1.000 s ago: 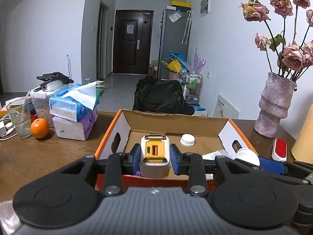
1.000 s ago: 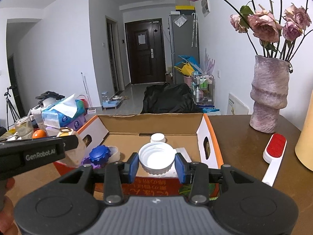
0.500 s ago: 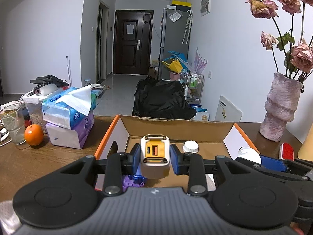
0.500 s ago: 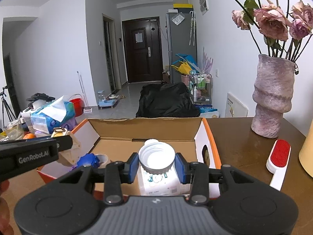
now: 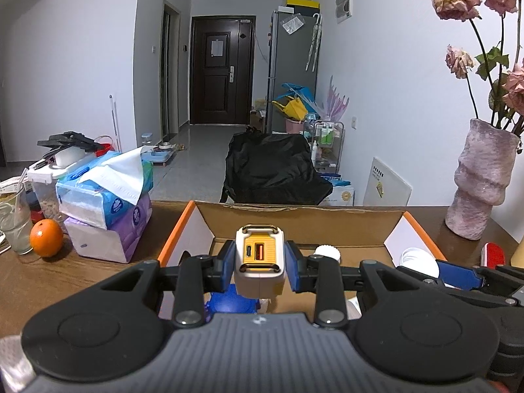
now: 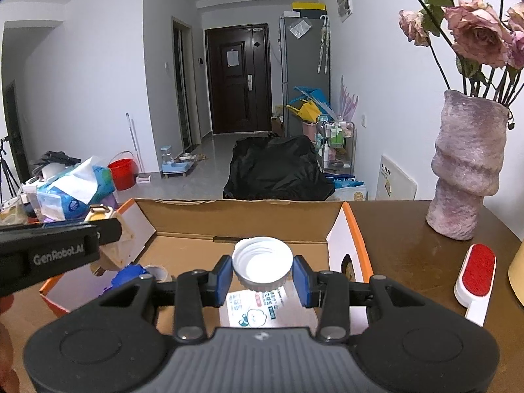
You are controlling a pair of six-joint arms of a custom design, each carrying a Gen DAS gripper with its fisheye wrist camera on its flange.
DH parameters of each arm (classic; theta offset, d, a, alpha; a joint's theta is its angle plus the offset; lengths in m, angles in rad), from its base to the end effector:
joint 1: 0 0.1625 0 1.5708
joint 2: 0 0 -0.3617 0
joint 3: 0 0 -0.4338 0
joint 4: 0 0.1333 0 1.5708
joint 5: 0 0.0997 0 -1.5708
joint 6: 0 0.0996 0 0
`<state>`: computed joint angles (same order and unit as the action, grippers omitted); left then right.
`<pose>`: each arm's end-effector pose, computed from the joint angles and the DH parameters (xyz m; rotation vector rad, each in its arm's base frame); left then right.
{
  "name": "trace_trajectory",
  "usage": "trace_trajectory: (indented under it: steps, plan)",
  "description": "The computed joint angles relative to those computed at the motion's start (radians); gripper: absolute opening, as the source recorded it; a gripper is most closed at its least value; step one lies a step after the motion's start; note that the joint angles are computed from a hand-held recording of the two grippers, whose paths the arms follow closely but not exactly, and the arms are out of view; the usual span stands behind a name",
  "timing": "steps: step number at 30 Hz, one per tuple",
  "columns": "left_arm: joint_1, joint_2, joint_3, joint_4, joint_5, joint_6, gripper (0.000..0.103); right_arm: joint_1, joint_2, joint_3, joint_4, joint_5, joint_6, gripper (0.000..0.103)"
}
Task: Organize rigid objects
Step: 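Carry the plug adapter and white cap over the cardboard box with both tools, then open the left tool to drop the adapter while the right tool releases the cap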
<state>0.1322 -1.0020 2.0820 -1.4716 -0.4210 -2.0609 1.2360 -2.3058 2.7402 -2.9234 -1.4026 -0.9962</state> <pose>-0.3667 -0.2749 -0.0230 0.1897 1.9332 -1.3485 0.0465 -0.3227 0.2678 0.9027 -2.3113 1.0931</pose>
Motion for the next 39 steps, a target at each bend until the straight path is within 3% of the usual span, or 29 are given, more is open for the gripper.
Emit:
trace_trajectory:
  steps: [21,39]
  plan:
    - [0.095,0.014,-0.008,-0.079,0.056,0.120,0.032,0.079,0.319,-0.101,-0.219,-0.109,0.019,0.039]
    - [0.121,0.010,0.006,-0.128,0.045,0.168,0.032,0.080,0.383,-0.123,-0.254,-0.133,0.005,0.039]
